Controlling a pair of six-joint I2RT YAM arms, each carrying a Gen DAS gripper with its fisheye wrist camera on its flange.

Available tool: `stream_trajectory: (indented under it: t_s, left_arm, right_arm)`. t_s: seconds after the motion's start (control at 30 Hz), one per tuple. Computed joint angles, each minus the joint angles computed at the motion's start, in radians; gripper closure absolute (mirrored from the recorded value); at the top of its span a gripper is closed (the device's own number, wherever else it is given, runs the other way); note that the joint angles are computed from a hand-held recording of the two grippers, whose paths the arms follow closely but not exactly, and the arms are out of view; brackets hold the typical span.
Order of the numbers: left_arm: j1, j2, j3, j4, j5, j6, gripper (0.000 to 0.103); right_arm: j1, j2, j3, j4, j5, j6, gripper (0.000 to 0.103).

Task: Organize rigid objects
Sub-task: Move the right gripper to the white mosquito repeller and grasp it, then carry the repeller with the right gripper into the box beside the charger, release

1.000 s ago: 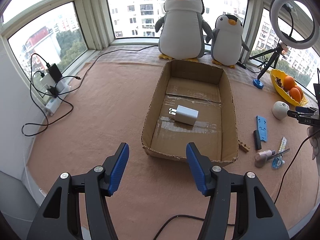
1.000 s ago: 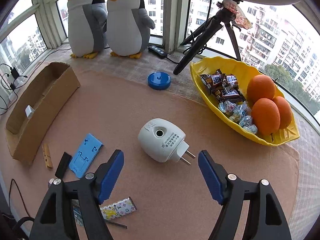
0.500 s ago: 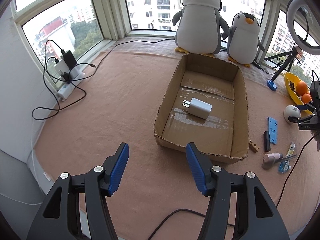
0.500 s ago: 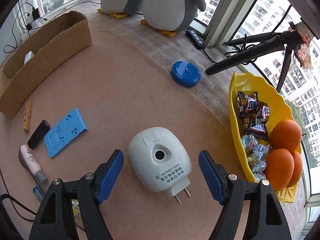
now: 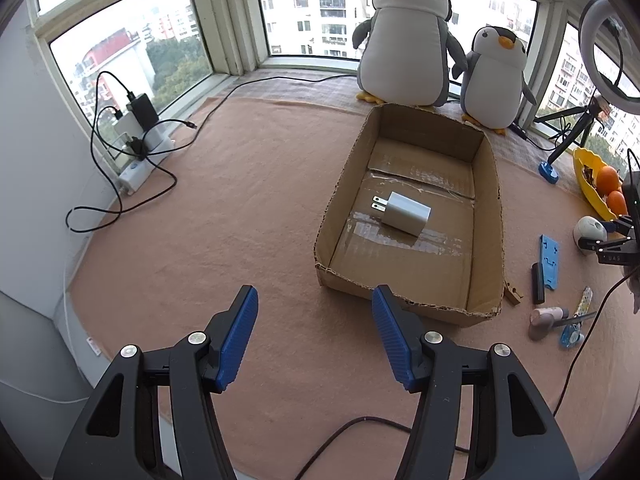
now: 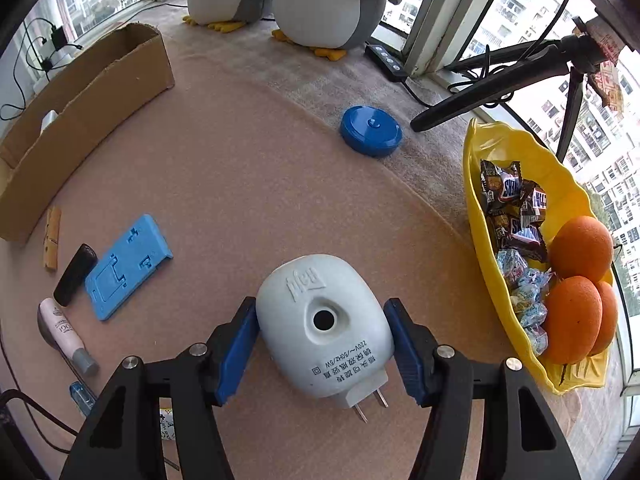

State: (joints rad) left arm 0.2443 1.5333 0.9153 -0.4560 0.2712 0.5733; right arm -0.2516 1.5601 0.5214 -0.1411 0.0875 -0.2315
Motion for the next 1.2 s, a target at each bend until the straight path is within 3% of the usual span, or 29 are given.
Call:
stream_trajectory:
  t_s: [0.33, 0.57, 0.73, 0.9, 1.2]
  left_arm:
    - [-0.014, 0.046, 0.021, 0.014, 0.023, 0.014, 0.044]
    - [-0.011, 0.105, 0.064, 0.025, 0.045, 0.028, 0.044]
    - [-0.018, 0.158, 0.104, 0.031, 0.055, 0.033, 0.044]
    - [-0.027, 0.217, 0.152, 0.03, 0.065, 0.038, 0.044]
    - [-0.038, 0.299, 0.231, 0.017, 0.08, 0.065, 0.047]
  right_arm:
    - [0.055, -0.233, -0.171, -0.004, 0.075, 0.329, 0.044]
    - [0.192, -0.543, -0.221, -0.197, 0.139, 0.556, 0.044]
    - [0.448, -0.672, -0.151, -0.378, 0.265, 0.771, 0.044]
    - [0.684, -0.624, -0.037, -0.454, 0.379, 0.953, 0.044]
    - [0.882, -0.405, 0.125, -0.407, 0.461, 1.085, 0.044]
